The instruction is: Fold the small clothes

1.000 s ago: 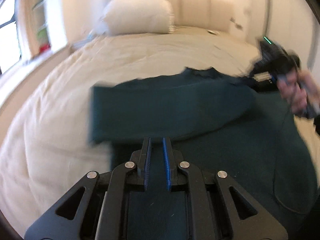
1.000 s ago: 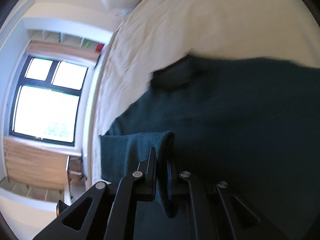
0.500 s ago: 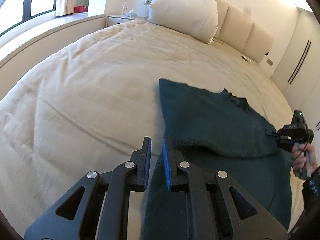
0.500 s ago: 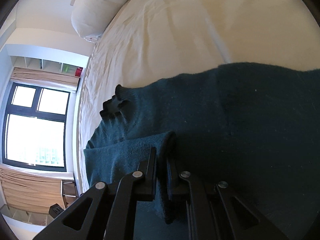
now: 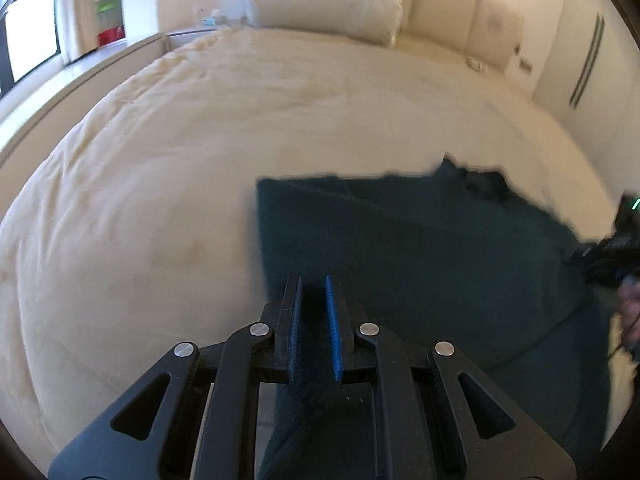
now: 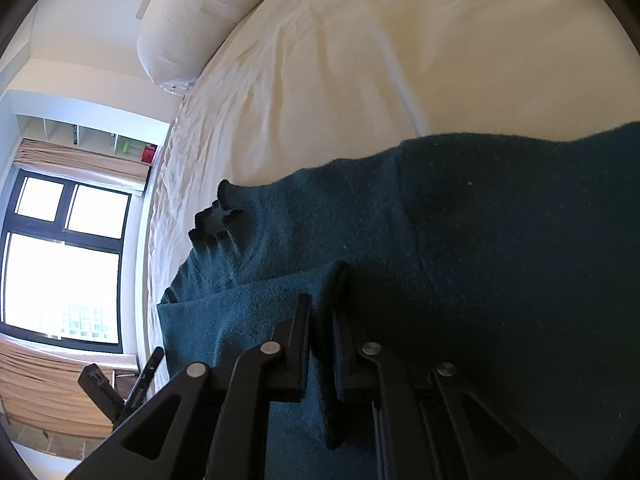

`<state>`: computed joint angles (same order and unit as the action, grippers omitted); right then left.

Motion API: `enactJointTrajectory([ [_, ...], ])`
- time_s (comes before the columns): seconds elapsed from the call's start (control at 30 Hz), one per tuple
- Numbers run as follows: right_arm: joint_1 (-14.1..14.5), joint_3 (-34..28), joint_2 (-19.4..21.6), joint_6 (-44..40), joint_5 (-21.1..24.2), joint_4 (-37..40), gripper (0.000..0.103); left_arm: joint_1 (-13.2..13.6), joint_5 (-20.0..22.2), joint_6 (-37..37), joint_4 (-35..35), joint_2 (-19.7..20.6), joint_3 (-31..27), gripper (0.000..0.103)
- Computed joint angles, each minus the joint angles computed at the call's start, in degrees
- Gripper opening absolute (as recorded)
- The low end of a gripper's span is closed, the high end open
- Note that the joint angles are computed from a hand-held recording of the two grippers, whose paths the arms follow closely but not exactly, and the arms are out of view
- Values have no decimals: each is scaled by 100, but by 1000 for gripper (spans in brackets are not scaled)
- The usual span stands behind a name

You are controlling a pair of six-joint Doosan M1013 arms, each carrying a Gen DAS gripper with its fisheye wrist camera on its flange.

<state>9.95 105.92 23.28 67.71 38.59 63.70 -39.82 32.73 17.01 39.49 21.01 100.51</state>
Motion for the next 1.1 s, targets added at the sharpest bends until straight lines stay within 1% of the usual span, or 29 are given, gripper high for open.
enactJointTrajectory([
  [0.03, 5, 30, -29, -35, 20, 27, 24, 7, 31, 156, -126, 70, -47, 12],
  [0.1, 53, 80, -100, -80, -38, -66, 32, -3, 70, 138, -49, 159, -70, 12],
  [0.2, 159, 63, -152, 20, -85, -464, 33, -11, 121, 179, 8, 206, -110, 12],
  [0.23, 190, 34, -150, 103, -91, -645, 32, -3, 135, 229, -28, 219, -130, 12],
  [0.27, 245, -8, -156, 297, -161, -988, 27, -2, 144, 252, -48, 244, -147, 12],
  [0.3, 289, -48, -157, 560, -221, -1342, 11, 2, 159, 298, -80, 255, -164, 12],
  [0.33, 295, -76, -141, 674, -212, -1450, 10, 4, 157, 304, -88, 260, -167, 12],
  [0.57, 210, 30, -212, 694, -487, -1335, 8, -2, 95, 211, -47, 232, -112, 12],
  [0.63, 202, -1, -183, 714, -423, -1441, 8, 1, 98, 241, -69, 230, -116, 12],
  [0.7, 218, -12, -162, 723, -452, -1601, 8, 9, 70, 263, -104, 219, -106, 12],
  [0.77, 184, 32, -167, 660, -469, -1441, 8, 68, -150, 248, -259, 128, -20, 12],
  [0.83, 256, 35, -236, 737, -613, -1712, 8, 174, -542, -1, -298, -33, 153, 12],
  [0.87, 323, 13, -277, 839, -709, -2016, 8, 208, -553, -463, -1, -120, 226, 12],
  [0.93, 376, -34, -295, 1044, -767, -2340, 8, 272, -490, -802, 269, -198, 257, 12],
  [1.0, 376, -40, -296, 1119, -827, -2388, 8, 343, -444, -811, 308, -225, 219, 12],
  [1.1, 436, -61, -270, 1343, -875, -2740, 8, 316, -376, -716, 465, -189, 121, 12],
])
